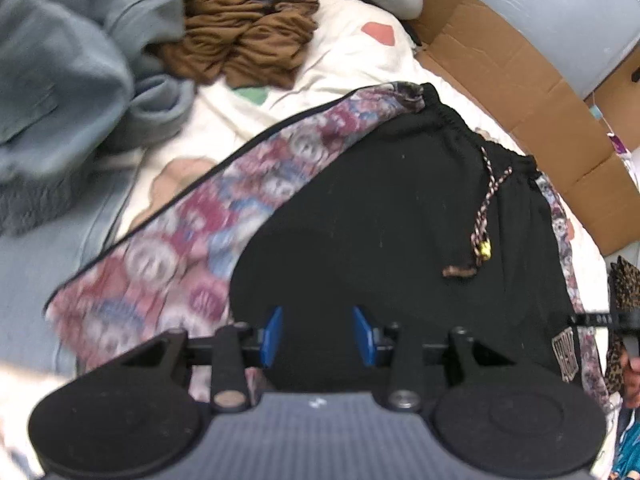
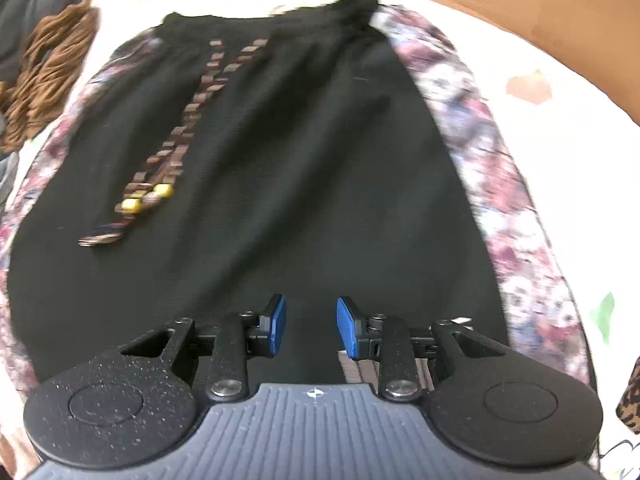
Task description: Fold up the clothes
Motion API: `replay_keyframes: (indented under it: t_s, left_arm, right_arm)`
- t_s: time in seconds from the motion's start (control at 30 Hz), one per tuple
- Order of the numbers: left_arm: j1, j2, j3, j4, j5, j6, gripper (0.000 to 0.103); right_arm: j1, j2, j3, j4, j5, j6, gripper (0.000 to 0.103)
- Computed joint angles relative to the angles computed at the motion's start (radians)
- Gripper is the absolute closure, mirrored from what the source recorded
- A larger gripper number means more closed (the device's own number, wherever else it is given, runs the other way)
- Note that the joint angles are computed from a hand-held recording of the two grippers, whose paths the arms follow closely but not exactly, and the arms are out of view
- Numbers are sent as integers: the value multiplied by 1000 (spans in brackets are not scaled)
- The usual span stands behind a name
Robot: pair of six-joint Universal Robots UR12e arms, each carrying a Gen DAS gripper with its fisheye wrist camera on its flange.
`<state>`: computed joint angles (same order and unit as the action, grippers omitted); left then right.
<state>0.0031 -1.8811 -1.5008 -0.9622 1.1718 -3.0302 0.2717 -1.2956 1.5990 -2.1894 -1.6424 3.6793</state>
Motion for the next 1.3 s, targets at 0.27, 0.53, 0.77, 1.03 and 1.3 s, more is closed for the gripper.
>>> replay_keyframes:
  t_s: [0.27,0.53,0.77,1.03,1.3]
  left_arm:
    - [-40,-110,142,-6,64,7,62]
    - [-72,-182,216,-11,123,100,62]
    - [-76,-213,243,-27,240,103,61]
    - [-84,-217,261,-21,407,153,70]
    - [-75,-213,276,15,265,122,67]
  right_arm:
    - [-32,-77,136,-96,-86,83,68]
    - [-54,-114,228,-217,-150,230,69]
    - [-75,-118,261,-262,-212,276,69]
    - [-67,-112,277,-339,-252,279,69]
    - [-74,-71,248,-470,-208,186,69]
